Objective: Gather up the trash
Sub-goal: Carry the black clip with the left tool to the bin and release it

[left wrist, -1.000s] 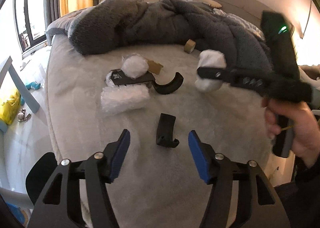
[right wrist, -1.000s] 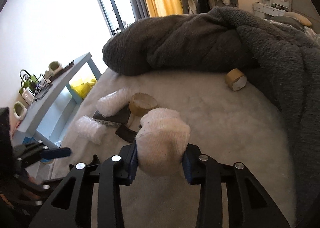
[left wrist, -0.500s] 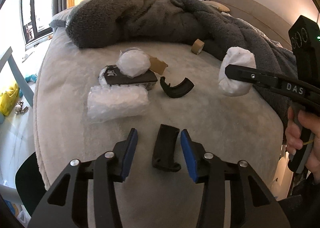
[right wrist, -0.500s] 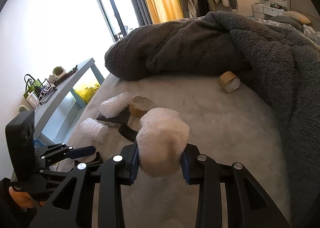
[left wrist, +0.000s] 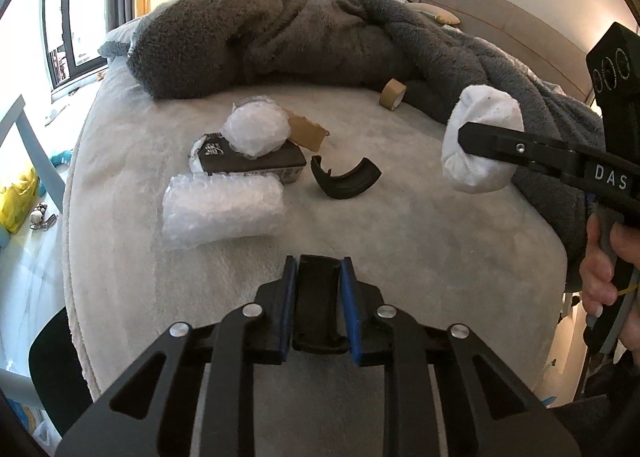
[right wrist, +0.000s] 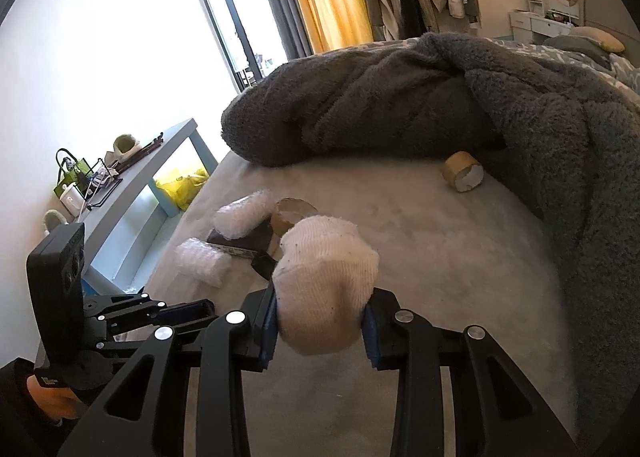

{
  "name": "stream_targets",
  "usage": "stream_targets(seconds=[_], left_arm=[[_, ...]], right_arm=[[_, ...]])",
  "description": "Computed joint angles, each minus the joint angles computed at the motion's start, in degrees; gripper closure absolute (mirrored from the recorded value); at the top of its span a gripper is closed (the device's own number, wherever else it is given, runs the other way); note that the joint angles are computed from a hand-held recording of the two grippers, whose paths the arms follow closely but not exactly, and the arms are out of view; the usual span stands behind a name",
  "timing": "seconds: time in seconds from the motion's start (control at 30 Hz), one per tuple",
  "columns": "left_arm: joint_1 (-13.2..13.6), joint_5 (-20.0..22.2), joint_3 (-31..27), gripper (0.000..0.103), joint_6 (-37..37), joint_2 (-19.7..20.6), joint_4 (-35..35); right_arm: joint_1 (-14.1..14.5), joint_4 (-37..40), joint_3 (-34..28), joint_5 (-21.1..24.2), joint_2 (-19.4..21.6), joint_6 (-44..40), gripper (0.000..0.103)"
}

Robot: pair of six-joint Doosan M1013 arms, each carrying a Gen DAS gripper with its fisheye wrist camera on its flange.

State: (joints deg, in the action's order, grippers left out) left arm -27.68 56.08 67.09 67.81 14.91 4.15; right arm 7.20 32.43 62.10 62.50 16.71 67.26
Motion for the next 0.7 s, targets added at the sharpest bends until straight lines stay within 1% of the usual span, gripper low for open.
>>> stream_targets(seconds=[0.17, 0.3, 0.57, 0.7], left_arm=[[0.37, -1.59, 0.93, 0.080, -0.79, -1.12, 0.32], [1.34, -2.62, 2.17, 0.080, -2.52, -2.42, 0.91], [3.63, -3.98, 5.55, 0.080, -7.13, -5.66, 4.41], [4.86, -4.35, 7.14, 0.080, -8.92, -7.03, 6.28]], right_arm=[[1.06, 0.30, -0.74, 0.22, 0.27, -0.44, 0.068], [2.20, 0.59, -1.33, 0.15, 0.51, -0.48, 0.068], [5.72, 1.49, -3.39, 0.21, 1.56, -1.32, 0.068], [7.48, 1.69, -5.21, 1.20, 2.65, -1.68, 0.068]])
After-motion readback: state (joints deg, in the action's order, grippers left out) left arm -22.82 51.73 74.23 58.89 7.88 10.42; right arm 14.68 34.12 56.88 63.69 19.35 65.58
